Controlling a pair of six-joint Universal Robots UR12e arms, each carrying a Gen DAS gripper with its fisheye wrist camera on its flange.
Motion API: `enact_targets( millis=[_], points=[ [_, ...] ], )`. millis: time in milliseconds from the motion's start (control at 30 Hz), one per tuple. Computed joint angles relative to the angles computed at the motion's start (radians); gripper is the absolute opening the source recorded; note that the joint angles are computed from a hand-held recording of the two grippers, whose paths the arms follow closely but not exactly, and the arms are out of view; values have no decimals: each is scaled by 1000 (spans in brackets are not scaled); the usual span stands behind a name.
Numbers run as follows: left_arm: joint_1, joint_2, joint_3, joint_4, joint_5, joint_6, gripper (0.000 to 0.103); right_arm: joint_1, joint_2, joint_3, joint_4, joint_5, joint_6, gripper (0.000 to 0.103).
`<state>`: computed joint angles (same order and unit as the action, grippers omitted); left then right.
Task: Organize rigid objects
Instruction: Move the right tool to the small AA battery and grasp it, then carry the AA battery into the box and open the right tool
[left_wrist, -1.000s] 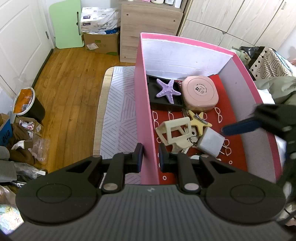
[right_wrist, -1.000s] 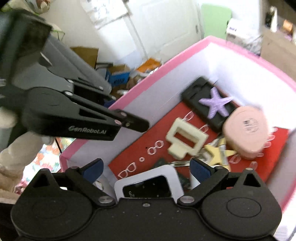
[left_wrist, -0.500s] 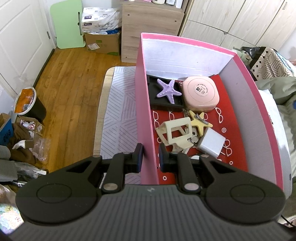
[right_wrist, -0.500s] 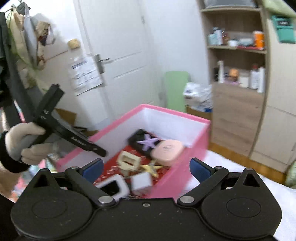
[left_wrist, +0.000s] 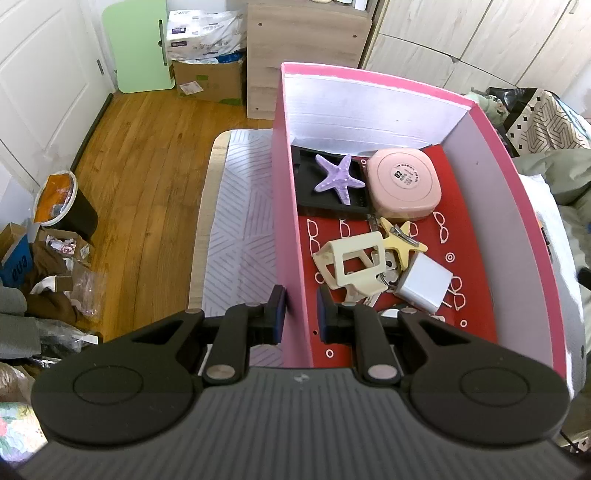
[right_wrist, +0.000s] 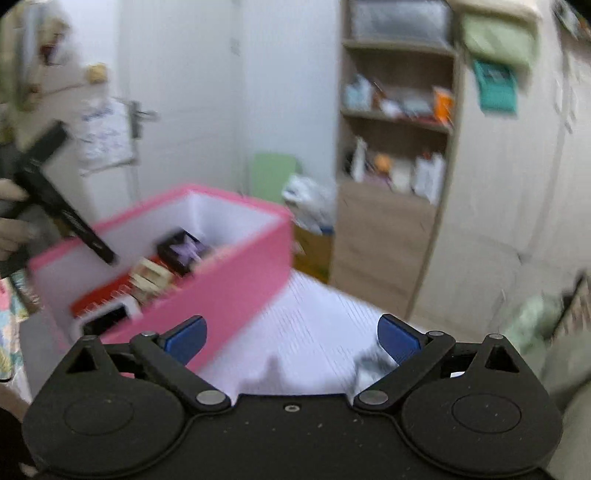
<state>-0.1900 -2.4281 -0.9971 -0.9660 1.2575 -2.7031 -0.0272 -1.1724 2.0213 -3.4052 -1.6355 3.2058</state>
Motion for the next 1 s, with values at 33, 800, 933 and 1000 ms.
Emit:
enact_targets(
  millis=[33, 800, 933, 1000],
  points=[
    [-1, 0, -1, 1, 2, -1, 15, -3, 8, -1, 8, -13, 25, 96],
    [-3, 2, -4, 8, 12, -11, 15, -20, 73, -19, 51, -183, 220, 12],
    [-3, 2, -4, 8, 13, -8, 15, -14, 49, -26, 12, -103, 195, 12],
    [-3, 2, -2, 7, 13, -7, 15, -9, 41, -37, -13, -40, 169, 12]
  ],
)
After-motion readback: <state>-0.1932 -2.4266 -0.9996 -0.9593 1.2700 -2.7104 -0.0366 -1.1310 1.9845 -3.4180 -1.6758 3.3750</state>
